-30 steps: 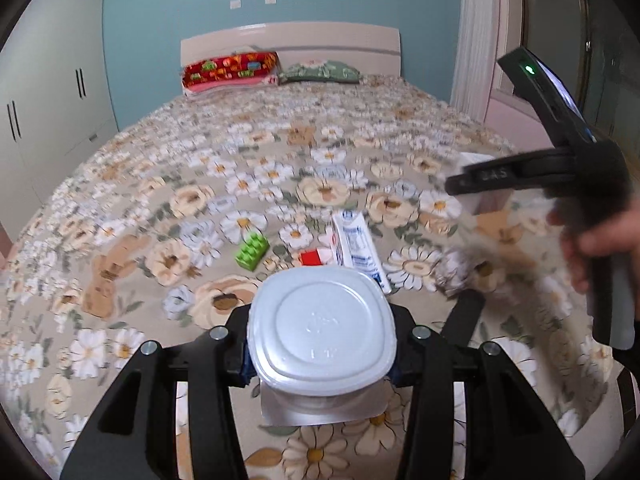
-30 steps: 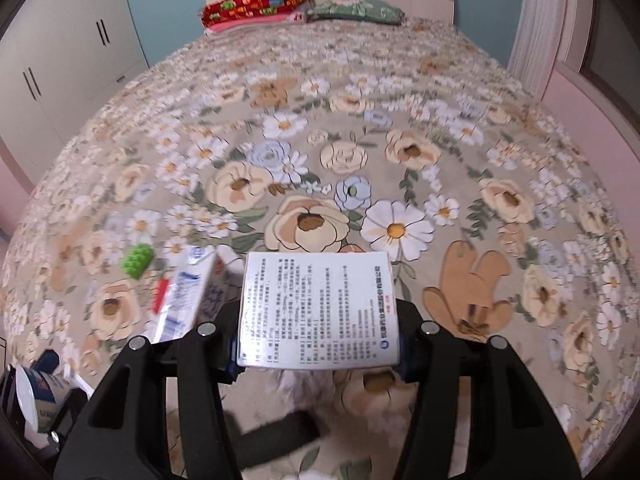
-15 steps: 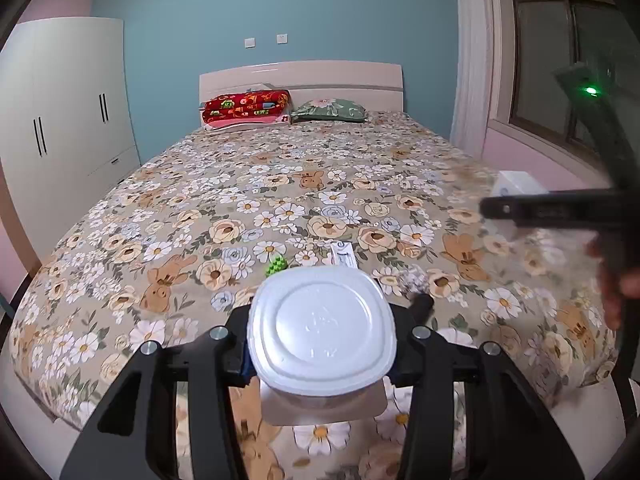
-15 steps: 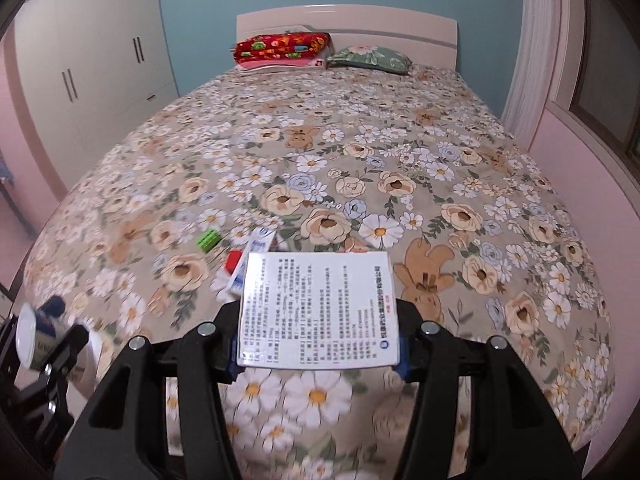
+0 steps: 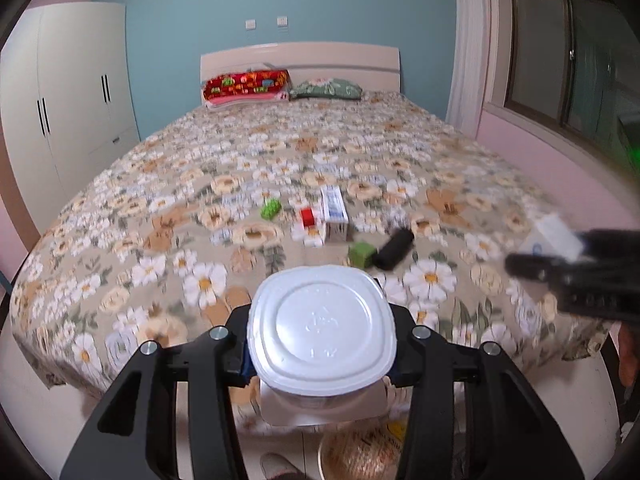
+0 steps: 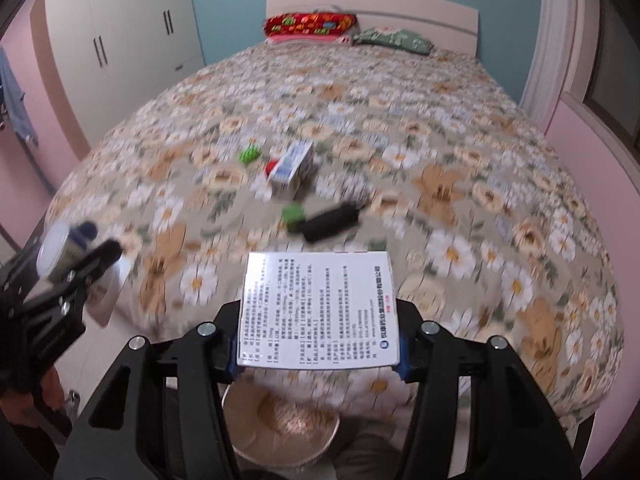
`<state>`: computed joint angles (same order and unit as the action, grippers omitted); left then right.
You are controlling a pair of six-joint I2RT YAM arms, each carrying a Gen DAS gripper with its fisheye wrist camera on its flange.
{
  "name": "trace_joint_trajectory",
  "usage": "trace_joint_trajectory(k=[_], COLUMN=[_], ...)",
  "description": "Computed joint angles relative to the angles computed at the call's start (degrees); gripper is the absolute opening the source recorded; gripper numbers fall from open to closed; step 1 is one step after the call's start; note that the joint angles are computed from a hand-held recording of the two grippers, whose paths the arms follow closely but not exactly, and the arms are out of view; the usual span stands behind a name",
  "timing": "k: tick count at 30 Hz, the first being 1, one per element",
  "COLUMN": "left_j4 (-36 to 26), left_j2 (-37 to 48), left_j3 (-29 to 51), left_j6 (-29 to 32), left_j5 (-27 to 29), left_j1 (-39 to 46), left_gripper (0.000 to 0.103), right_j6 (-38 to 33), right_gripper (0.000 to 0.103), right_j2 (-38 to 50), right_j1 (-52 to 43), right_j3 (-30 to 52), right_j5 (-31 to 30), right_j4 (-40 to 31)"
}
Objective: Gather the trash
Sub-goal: 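Carry the cup in the left tool and box in the right tool over the bin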
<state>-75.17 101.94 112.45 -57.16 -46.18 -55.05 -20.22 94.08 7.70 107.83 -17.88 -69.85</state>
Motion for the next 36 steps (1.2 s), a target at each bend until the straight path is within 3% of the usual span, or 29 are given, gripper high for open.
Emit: trace_joint_trajectory(k=[7, 17, 25, 36], left_j4=[4.9, 16.8, 27.27, 39.24], left_j2=[-2.18, -2.16, 2.08, 12.76], left_j3=[-11.47, -26.69, -35.29, -40.01], left_j6=[-4.1, -6.63, -7.45, -7.35], left_j5=[4.13, 13.41, 22.67, 35.4], left_j1=[-1.93, -1.9, -1.09, 0.99], left_gripper=[0.049, 0.049, 0.049, 0.049], right_j6=[-2.1, -3.08, -3.22, -0.62], right_gripper=[0.055, 0.055, 0.055, 0.055], right_j2=[-9.54, -13.08, -8.62, 6.05], right_j1=[1.2, 3.84, 4.9, 7.28], right_j3=[-21.05, -41.07, -52.91, -58.85], right_j5=[0.28, 3.23, 5.83, 10.09], right_j4=[5.99, 13.75, 21.06, 32.79])
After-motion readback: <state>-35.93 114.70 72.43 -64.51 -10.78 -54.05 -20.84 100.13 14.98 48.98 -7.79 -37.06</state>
